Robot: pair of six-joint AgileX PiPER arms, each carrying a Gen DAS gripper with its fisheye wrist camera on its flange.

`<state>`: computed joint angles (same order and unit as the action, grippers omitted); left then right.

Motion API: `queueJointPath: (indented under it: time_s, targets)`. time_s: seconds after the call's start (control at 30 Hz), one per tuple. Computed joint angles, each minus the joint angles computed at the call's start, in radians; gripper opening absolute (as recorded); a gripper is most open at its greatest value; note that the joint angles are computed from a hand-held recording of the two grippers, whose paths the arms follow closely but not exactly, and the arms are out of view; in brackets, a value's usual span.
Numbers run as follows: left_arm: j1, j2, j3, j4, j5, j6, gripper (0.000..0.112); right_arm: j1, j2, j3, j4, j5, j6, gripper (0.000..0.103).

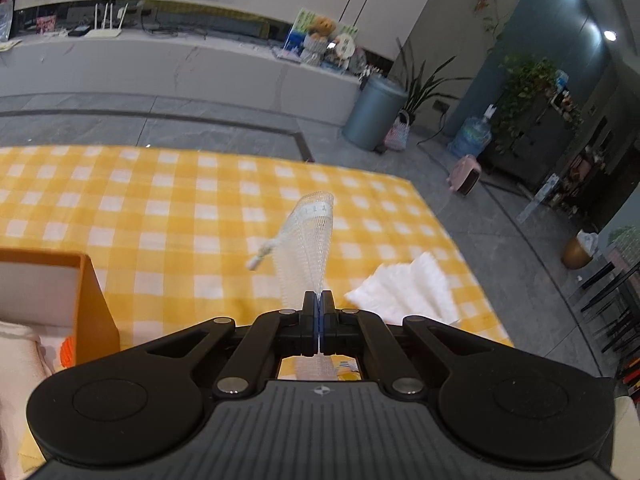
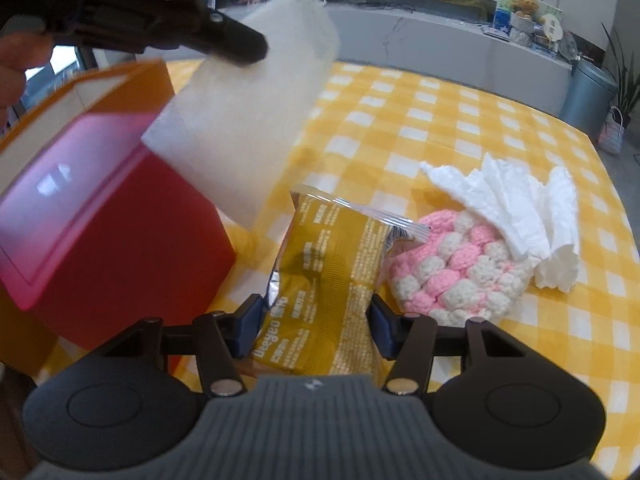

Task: Organize soft objects
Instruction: 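Close the right gripper on the yellow snack packet and lift it, then carry the bag with the left gripper while the right gripper drops the packet into the box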

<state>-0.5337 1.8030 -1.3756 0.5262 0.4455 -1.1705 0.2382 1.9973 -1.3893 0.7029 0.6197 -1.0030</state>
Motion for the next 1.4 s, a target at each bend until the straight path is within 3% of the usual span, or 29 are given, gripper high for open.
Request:
queueJointPath:
  time_s: [0.17, 0.3, 0.53, 0.63, 0.83, 0.9, 1.03, 1.27, 1.33, 1.4]
  targets:
    - [-0.035, -0.084, 0.034, 0.104, 0.008, -0.095, 0.0, -0.041, -0.017, 0.013, 0.142, 0.045, -0.112, 0.056]
    - [-0.064, -0.169, 0.063, 0.12, 0.056, -0.126, 0.0, -0.051, -0.034, 0.022, 0.206, 0.064, -0.165, 0.056]
    - [-0.134, -0.359, 0.207, 0.308, 0.132, -0.319, 0.0, -0.1, -0.063, 0.038, 0.365, 0.147, -0.262, 0.056]
    - [-0.157, -0.424, 0.25, 0.308, 0.232, -0.345, 0.0, -0.119, -0.08, 0.053, 0.44, 0.19, -0.304, 0.056]
    - [-0.237, -0.607, 0.46, 0.492, 0.349, -0.615, 0.0, -0.127, -0.128, 0.09, 0.6, 0.304, -0.411, 0.056]
    - [-0.226, -0.679, 0.537, 0.513, 0.326, -0.684, 0.0, -0.115, -0.143, 0.096, 0.633, 0.333, -0.425, 0.056]
    - [-0.139, -0.763, 0.667, 0.544, 0.207, -0.782, 0.0, -0.071, -0.157, 0.086, 0.674, 0.359, -0.413, 0.056]
    - [0.028, -0.816, 0.791, 0.512, -0.007, -0.721, 0.0, 0.058, -0.159, 0.025, 0.655, 0.298, -0.308, 0.056]
    - [0.038, -0.848, 0.821, 0.503, -0.006, -0.701, 0.0, 0.128, -0.176, 0.015, 0.605, 0.197, -0.254, 0.056]
    - [-0.015, -0.923, 0.877, 0.531, 0.072, -0.731, 0.0, 0.232, -0.227, 0.042, 0.484, 0.015, -0.173, 0.056]
